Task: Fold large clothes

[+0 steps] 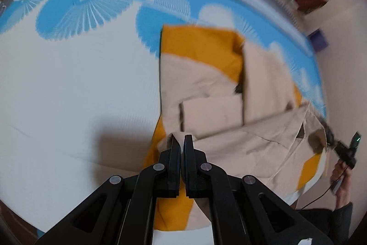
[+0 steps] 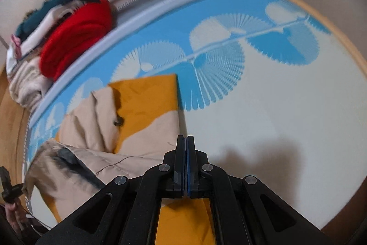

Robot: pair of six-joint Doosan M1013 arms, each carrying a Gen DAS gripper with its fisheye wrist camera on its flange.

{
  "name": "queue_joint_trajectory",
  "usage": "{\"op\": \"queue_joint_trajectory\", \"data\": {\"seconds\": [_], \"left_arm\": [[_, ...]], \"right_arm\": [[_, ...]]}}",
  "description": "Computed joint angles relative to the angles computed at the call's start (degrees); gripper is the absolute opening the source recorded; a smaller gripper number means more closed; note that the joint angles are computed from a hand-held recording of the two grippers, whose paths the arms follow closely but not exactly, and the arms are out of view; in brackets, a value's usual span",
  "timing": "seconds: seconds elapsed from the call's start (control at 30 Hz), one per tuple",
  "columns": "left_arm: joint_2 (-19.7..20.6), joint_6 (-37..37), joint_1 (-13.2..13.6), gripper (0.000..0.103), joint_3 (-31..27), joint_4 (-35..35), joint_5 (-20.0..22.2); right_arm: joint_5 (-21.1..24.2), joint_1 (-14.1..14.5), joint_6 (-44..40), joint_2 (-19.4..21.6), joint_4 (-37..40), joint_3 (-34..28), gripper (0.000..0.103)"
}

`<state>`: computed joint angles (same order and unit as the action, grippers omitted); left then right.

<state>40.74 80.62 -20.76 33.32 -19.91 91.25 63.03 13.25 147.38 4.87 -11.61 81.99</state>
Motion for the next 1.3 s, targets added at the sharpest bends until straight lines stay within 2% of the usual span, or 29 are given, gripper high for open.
{"op": "queue_joint_trajectory", "data": {"seconds": [0.07,0.2,0.3,0.37,0.43,0.5,0.6,0.63,0.67,0.77,0.97,1.13,1.3], "left_arm": [[1.85,0.99,-0.70,0.001,-3.28,2.55,2.12],[3.79,-3.10,0.24,0.002,-6.35,-0.41,4.32],[4.20,-2.50,0.37,0.010,-7.70,-1.97,5.03],[3.21,-2.89,0.28,0.011,-6.57,-0.90,3.53],[1.61,-4.71,0.53,0.017,-4.38,-0.10,0.47],[-0.80,-6.45,1.03,0.030,-0.81,0.64,-3.75],[-2.44,-8.22,1.59,0.038,1.98,0.82,-5.60],[-2.45,-8.46,1.69,0.038,2.15,0.74,-5.14],[-2.37,-8.73,1.75,0.039,2.17,0.79,-4.22],[-1.86,-8.66,1.74,0.040,1.73,1.84,-2.35],[0.00,-9.35,1.59,0.044,0.11,2.99,0.53],[2.59,-6.02,0.44,0.050,-2.96,3.69,3.60],[4.91,-1.74,-0.97,0.047,-5.80,5.90,6.12]], "right_arm": [[1.12,-0.69,-1.30,1.32,0.64,-0.96,0.000],[4.79,-1.69,-0.80,3.09,-2.12,-2.79,0.000],[4.74,-2.97,1.14,2.61,-1.40,-2.01,0.000],[4.10,-3.06,2.38,2.07,-1.68,-1.28,0.003],[1.68,-3.01,2.83,1.23,-0.54,-0.08,0.003],[0.85,-2.51,2.60,0.90,-0.20,0.36,0.006],[-0.07,-1.91,0.94,0.75,2.46,0.91,0.023],[-0.10,-1.67,0.53,0.80,3.10,0.97,0.032],[0.28,-1.48,-0.94,1.07,4.37,0.88,0.036],[1.97,-0.87,-4.06,1.93,5.74,0.27,0.039],[6.12,-1.16,-7.82,3.90,9.31,-0.30,0.040],[9.12,-1.31,-11.51,5.42,12.12,-0.58,0.040],[9.88,-0.56,-14.52,6.00,10.95,-1.29,0.037]]}}
